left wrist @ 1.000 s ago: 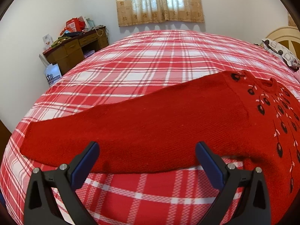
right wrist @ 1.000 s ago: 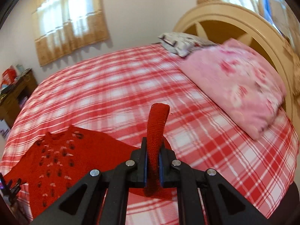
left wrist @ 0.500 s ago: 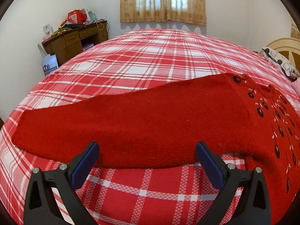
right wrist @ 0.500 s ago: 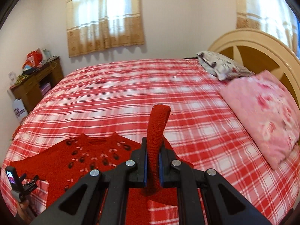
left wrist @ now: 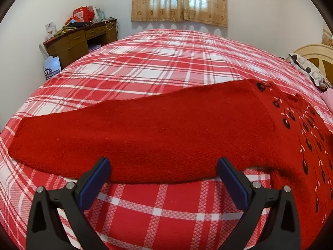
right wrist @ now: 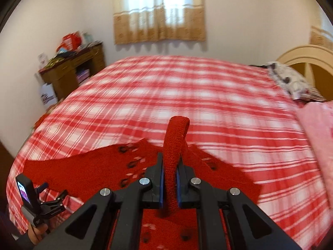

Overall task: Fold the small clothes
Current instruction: 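Carry the held sleeve across the sweater body with the right tool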

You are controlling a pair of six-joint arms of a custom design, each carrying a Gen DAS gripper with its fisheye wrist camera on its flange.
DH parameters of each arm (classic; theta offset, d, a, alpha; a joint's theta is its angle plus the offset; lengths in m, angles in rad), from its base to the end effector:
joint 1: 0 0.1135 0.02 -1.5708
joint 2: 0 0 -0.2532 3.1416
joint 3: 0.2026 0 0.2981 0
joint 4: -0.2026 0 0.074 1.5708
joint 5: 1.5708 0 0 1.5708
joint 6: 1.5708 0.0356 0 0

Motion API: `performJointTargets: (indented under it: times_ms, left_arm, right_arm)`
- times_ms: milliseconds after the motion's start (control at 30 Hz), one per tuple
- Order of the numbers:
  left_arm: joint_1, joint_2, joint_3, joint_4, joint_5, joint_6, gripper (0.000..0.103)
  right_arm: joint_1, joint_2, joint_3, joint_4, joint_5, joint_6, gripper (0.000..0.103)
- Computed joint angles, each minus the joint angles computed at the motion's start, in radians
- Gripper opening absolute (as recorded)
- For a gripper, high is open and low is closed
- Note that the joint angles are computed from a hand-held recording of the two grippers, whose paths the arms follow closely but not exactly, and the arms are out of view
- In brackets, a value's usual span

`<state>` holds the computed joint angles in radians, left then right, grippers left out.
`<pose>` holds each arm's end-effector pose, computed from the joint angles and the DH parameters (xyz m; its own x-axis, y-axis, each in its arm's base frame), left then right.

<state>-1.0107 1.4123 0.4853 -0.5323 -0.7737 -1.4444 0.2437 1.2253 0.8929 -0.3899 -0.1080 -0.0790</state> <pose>0.1350 -0.1684 0.0671 -0.6268 -0.3362 -0.7029 -0.4526 0.8914 -0.0228 0.3018 0.0790 0.2408 -0.6145 -0.2336 -0.7536 -0.3680 0.9298 0.0118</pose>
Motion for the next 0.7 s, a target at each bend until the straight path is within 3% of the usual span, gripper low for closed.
performJointTargets:
  times_ms: [200, 267, 300, 367, 400, 533, 700]
  left_arm:
    - [-0.035, -0.022, -0.009, 0.000, -0.023, -0.004, 0.103]
    - [-0.050, -0.035, -0.013, 0.006, -0.021, 0.005, 0.103]
    - [-0.057, -0.038, -0.012, 0.002, -0.015, 0.005, 0.103]
    - [-0.071, -0.040, -0.005, -0.010, 0.009, 0.007, 0.103]
    - [-0.077, -0.037, 0.000, -0.018, 0.014, 0.005, 0.103]
    - [-0.109, -0.035, 0.046, -0.076, 0.023, 0.011, 0.103]
    - [-0.078, -0.045, 0.125, -0.017, 0.062, 0.170, 0.103]
  right_arm:
    - [0.154, 0.260, -0.029, 0.200, 0.009, 0.087, 0.009]
    - [0.168, 0.359, -0.024, 0.258, -0.033, 0.102, 0.012]
    - [0.167, 0.401, -0.016, 0.269, -0.066, 0.109, 0.016]
    - [0.153, 0.438, -0.025, 0.274, -0.127, 0.091, 0.050]
    - [0.140, 0.425, -0.051, 0.283, -0.160, 0.067, 0.054]
    - [0.032, 0.262, -0.206, 0.302, -0.254, -0.089, 0.054]
    - [-0.255, 0.074, -0.366, 0.316, -0.361, -0.266, 0.062]
